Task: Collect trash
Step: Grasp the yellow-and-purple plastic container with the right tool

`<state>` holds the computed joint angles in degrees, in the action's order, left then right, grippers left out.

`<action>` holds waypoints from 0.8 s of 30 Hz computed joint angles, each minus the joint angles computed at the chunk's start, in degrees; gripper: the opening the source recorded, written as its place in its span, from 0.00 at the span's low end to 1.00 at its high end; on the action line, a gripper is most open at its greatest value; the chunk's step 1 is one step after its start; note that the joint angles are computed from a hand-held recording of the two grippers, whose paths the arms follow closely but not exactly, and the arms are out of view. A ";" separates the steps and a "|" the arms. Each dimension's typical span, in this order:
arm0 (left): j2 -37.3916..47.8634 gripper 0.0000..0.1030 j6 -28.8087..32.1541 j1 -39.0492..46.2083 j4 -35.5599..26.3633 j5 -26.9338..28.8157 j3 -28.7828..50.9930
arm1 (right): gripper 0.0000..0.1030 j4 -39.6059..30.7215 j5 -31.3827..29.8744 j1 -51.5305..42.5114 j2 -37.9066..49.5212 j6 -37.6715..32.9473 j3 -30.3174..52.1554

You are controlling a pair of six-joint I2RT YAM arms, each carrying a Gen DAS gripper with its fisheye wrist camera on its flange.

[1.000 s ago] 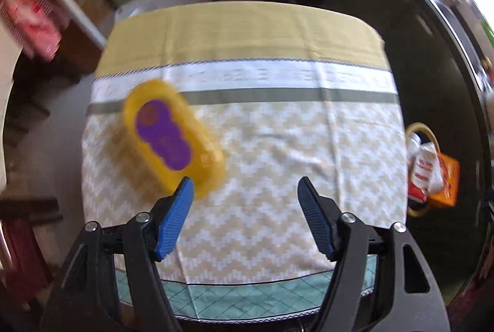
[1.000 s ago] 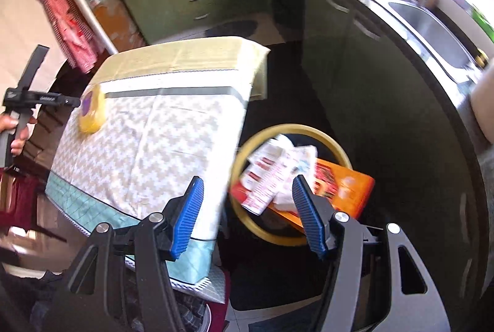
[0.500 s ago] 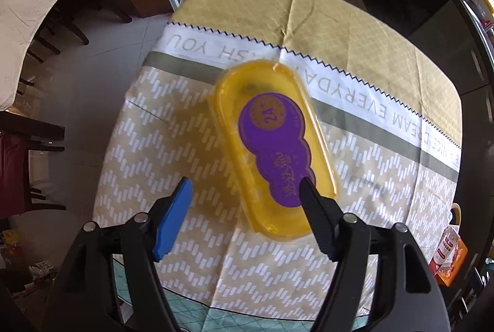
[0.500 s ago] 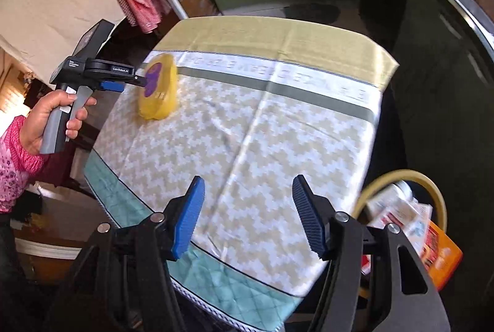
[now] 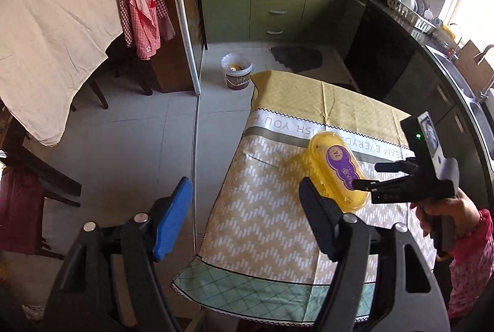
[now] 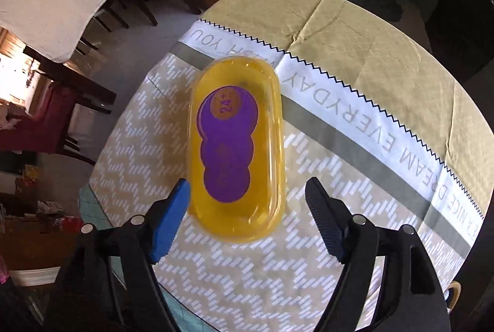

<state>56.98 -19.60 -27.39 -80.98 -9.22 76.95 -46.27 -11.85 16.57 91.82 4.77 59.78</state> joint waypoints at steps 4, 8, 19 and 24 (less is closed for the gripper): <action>-3.54 0.66 7.85 9.78 1.97 7.74 -4.16 | 0.85 -0.36 0.66 1.59 4.90 -0.12 3.12; -4.77 0.66 11.52 13.06 3.14 11.73 -7.40 | 0.93 -2.18 4.00 5.73 7.78 0.00 5.10; -6.34 0.66 3.81 -2.51 6.29 6.80 -11.43 | 0.83 -0.91 10.23 8.07 5.90 4.13 0.80; -4.46 0.66 -5.55 -21.73 10.66 -2.90 -11.37 | 0.83 -7.17 7.36 -3.33 -17.50 -3.47 -11.62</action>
<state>52.52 -25.15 -49.12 -70.32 -12.12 65.58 -53.44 -4.49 13.24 74.32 1.30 48.16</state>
